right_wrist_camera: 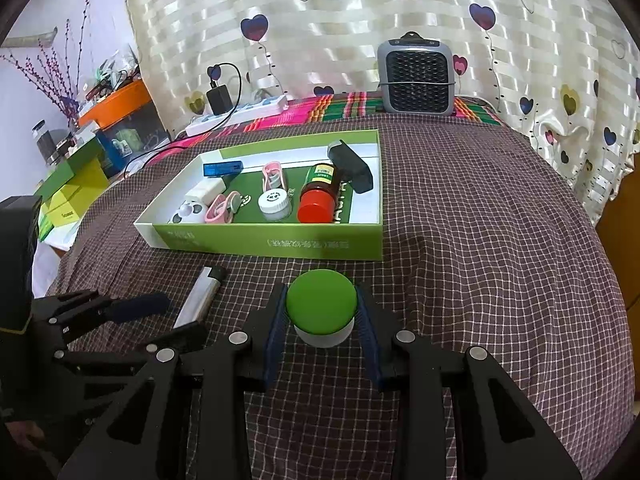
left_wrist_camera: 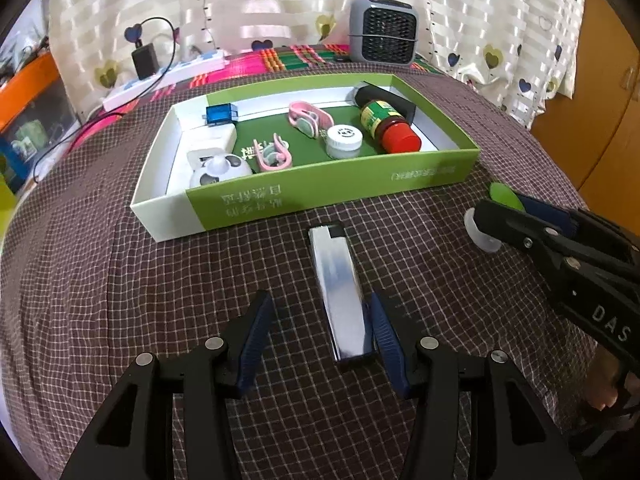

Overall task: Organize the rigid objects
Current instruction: 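Grasp the silver item with left tool while right tool grasps the green-capped jar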

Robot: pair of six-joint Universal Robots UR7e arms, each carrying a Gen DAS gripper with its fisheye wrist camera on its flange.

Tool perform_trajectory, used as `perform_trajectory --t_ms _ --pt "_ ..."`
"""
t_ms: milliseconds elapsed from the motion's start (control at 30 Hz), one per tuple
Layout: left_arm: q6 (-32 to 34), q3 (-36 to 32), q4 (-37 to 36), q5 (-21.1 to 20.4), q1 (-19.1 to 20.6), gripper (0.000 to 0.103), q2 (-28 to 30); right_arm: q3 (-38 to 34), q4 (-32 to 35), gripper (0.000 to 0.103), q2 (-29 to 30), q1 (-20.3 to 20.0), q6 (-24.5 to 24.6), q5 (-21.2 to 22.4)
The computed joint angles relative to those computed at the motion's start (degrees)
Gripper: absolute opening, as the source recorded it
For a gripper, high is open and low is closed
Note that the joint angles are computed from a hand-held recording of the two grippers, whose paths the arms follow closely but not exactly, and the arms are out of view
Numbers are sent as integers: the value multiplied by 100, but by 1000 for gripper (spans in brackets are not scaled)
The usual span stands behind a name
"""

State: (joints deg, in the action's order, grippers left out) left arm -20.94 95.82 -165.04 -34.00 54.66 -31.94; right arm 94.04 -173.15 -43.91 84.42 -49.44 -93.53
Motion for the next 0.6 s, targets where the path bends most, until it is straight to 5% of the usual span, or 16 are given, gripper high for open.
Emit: perform_trajectory --t_ms 333,533,600 --pt "441 -35 -482 21 61 50 99 -34 48 35 36 10 -17 -58" --pt "547 -14 -605 101 56 36 120 -51 66 35 62 4 -6 -92" --pt "588 10 -673 79 55 23 115 -46 57 35 63 6 -3 -99"
